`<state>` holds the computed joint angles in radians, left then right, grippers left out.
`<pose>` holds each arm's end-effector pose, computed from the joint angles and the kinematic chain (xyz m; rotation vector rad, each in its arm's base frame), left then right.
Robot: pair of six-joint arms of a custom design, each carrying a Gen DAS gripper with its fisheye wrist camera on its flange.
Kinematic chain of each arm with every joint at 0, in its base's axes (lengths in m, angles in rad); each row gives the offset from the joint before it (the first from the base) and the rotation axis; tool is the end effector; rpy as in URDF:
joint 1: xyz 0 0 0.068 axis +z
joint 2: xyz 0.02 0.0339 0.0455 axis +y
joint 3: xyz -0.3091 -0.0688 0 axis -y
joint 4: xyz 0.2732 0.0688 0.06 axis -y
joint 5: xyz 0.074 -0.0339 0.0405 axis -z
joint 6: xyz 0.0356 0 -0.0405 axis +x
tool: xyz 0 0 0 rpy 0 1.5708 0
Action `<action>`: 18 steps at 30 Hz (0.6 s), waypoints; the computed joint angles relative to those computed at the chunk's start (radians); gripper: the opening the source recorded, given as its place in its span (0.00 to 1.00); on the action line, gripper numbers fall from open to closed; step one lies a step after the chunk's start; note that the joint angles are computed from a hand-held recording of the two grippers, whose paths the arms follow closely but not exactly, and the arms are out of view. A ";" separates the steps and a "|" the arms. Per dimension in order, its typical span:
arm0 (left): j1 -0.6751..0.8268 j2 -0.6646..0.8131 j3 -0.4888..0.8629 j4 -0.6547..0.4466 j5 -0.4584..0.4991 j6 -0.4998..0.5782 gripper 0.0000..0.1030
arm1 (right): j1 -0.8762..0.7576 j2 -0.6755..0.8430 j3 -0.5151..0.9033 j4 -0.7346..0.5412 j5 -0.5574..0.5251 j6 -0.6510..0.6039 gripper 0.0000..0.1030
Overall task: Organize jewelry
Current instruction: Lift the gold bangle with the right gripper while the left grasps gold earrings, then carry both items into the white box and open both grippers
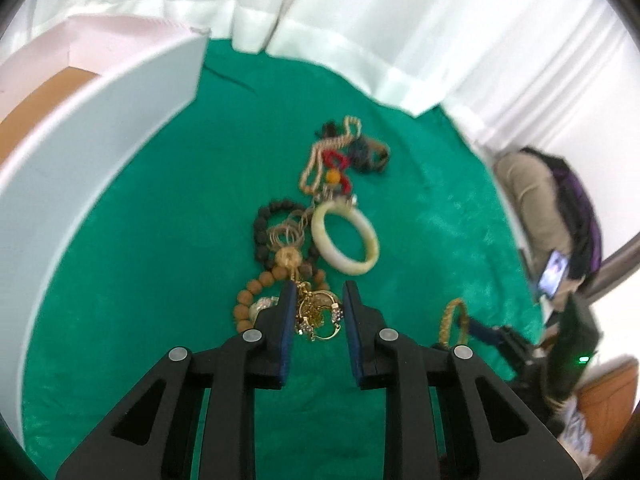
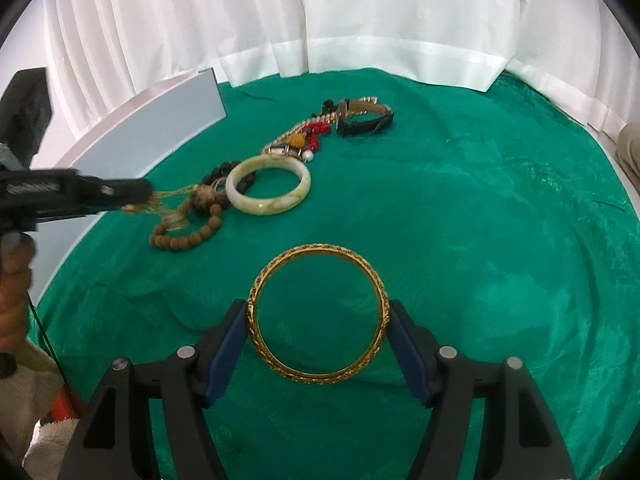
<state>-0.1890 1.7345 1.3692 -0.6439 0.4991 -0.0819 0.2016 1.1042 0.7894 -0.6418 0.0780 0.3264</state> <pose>0.3927 -0.0925 0.2878 0.3244 2.5424 -0.7451 0.2185 0.0418 0.2725 0.1888 2.5199 0.1139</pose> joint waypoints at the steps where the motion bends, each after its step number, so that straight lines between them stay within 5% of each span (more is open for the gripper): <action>1: 0.010 -0.001 0.017 -0.005 0.013 -0.010 0.21 | -0.006 -0.001 0.007 -0.004 -0.007 0.000 0.68; 12: 0.176 -0.095 0.146 -0.131 0.080 0.007 0.21 | 0.031 0.034 0.175 -0.068 -0.040 -0.023 0.68; 18: 0.316 -0.121 0.180 -0.174 0.061 0.070 0.21 | 0.132 0.173 0.367 -0.080 -0.060 -0.037 0.68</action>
<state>0.1266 1.6132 1.5489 -0.8179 0.5596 -0.0122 0.3331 1.2770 1.1560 -0.7214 0.0181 0.2895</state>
